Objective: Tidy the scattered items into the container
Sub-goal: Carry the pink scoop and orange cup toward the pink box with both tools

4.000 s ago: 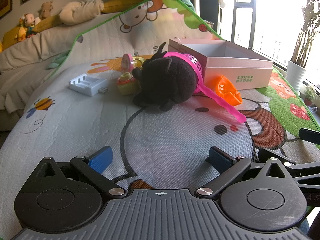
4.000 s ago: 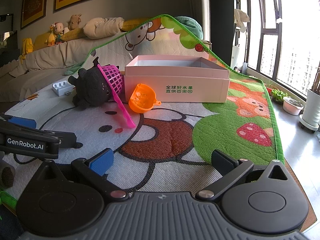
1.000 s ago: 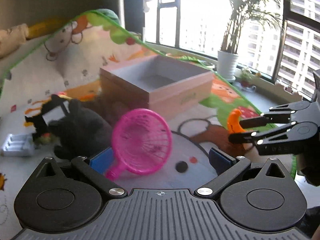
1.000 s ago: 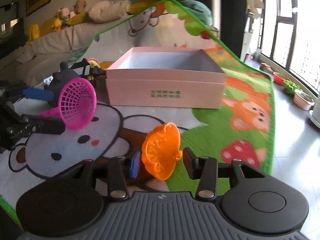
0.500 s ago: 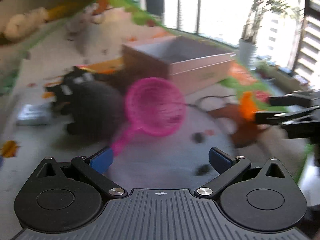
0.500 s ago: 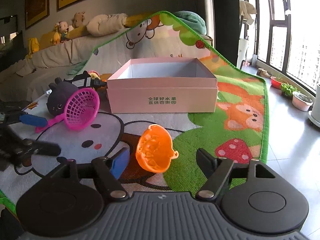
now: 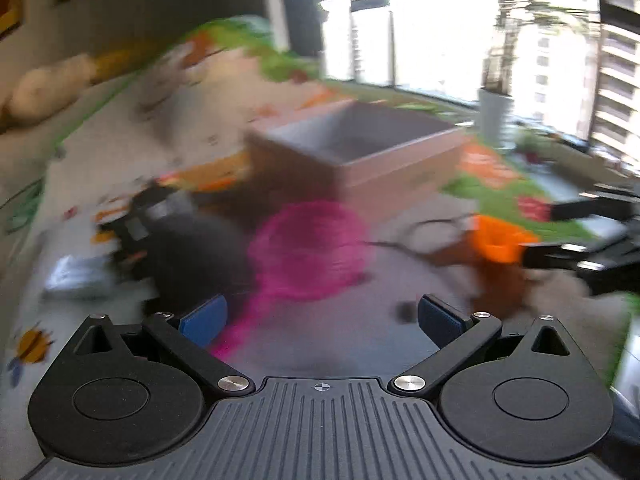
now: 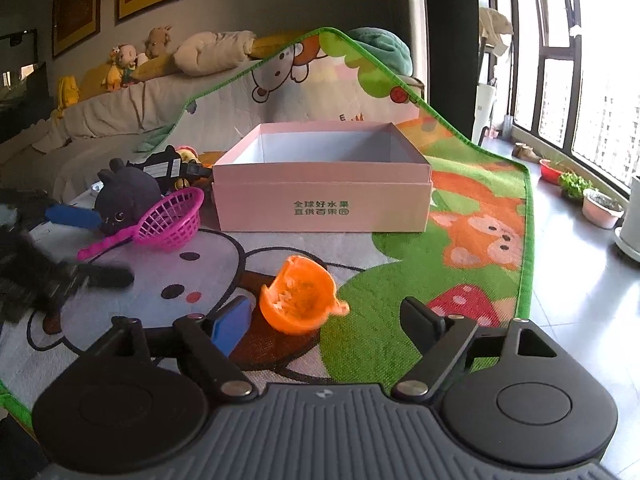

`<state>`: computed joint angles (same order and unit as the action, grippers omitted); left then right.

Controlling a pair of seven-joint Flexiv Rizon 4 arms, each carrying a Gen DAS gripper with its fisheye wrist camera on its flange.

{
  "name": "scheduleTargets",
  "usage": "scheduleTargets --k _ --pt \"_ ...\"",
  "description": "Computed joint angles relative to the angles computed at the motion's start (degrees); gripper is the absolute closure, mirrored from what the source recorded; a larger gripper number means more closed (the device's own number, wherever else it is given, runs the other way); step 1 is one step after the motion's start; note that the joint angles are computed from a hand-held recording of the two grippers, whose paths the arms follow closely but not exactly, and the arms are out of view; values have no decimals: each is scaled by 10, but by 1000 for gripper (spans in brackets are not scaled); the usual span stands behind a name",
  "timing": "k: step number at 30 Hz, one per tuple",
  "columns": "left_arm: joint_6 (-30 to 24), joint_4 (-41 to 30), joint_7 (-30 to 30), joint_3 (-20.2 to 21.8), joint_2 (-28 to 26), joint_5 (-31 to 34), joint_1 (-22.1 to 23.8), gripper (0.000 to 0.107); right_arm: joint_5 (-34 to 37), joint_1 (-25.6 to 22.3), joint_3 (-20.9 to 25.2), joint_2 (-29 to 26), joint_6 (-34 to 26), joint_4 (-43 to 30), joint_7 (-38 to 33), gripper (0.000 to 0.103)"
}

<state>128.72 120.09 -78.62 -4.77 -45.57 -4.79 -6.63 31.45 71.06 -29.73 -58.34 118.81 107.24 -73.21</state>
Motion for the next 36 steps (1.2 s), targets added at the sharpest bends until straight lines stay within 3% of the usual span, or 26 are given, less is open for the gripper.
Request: scheduleTargets --k 5,10,12,14,18,19,20,21,27,30,36 --pt "-68 -9 -6 -42 1 32 51 4 -3 -4 4 -3 -12 -3 14 20" --pt "-104 0 -41 -188 -24 180 188 4 -12 -3 0 -1 0 5 12 19" --pt "-115 6 -42 -232 -34 217 222 4 -19 -5 0 0 2 3 3 19" --pt "-113 14 -43 -246 -37 229 227 4 -36 -22 16 7 3 -5 -6 19" --pt "-71 25 -60 -164 -7 173 141 4 -66 -61 48 17 -28 -31 -3 20" --pt "-61 25 -67 -136 0 149 113 4 -75 -69 53 19 -40 -36 2 27" --pt "-51 25 -74 -110 6 122 86 4 -86 -75 57 22 -49 -38 7 47" --pt "-43 24 -83 -90 9 98 65 4 -95 -76 57 23 -56 -38 12 49" --pt "-34 -23 -120 -31 -3 2 1 4 -79 -34 25 16 -18 -3 18 49" --pt "-52 -65 -85 30 -21 -79 -68 4 -60 -19 18 19 -7 13 10 49" --pt "-73 -122 27 100 -52 -149 -141 4 -32 -18 25 28 2 28 0 49"
